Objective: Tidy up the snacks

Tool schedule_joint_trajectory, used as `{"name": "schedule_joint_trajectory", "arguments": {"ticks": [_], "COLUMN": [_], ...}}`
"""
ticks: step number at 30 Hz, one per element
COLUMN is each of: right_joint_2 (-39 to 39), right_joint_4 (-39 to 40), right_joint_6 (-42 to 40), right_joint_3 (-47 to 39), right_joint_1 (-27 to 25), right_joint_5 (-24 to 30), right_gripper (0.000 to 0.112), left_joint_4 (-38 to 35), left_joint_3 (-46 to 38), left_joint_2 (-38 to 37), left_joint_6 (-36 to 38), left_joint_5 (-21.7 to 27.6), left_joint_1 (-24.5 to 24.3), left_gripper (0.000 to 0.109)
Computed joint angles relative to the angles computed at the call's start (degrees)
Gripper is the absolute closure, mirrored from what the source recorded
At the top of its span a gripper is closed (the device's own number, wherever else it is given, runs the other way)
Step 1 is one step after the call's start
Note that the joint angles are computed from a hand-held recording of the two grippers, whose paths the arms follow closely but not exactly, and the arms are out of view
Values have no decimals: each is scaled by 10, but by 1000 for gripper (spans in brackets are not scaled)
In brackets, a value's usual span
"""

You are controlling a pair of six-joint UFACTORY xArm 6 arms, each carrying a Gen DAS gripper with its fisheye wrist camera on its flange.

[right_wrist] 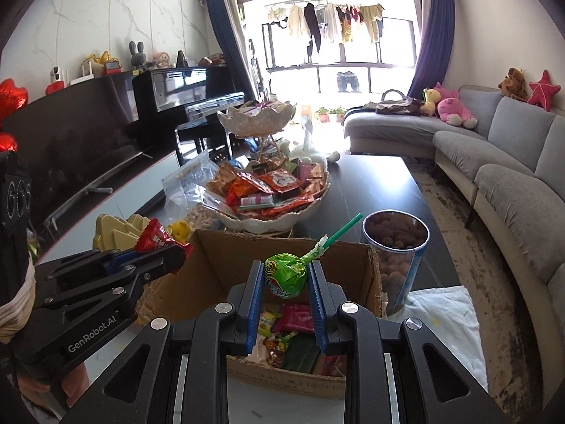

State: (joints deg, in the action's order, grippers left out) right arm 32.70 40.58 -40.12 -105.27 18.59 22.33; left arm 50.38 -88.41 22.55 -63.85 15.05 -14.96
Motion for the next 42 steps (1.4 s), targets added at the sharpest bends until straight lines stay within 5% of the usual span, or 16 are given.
{"name": "schedule_joint_trajectory", "arguments": {"ticks": [4,6,11,22,32,42], "right_joint_2": [26,32,19,-105,-254,-403], "right_joint_4": [-42,-56,-70,-10,192,457], "right_joint_6": [45,67,87,20,-179,-437], "right_joint_3": [-35,-41,-18,160,333,464], "right_joint_1": [-4,-6,-8,3,26,51], "right_joint_5": [22,25,5,-96,-196,-231], "right_gripper": [86,63,56,38,20,15], "left_joint_4": [1,17,51,226,315,311], "left_joint_3": [-8,-4,17,132,245,338], "left_joint_2": [5,1,-21,-144,-255,-345], "left_joint_6": [5,-9,-41,-198,-303,-364], "left_joint_5": [20,30,60,159,267,361], "left_joint_1": [-3,-3,-11,-70,-157,-256], "left_gripper": [74,71,57,34,7,6]}}
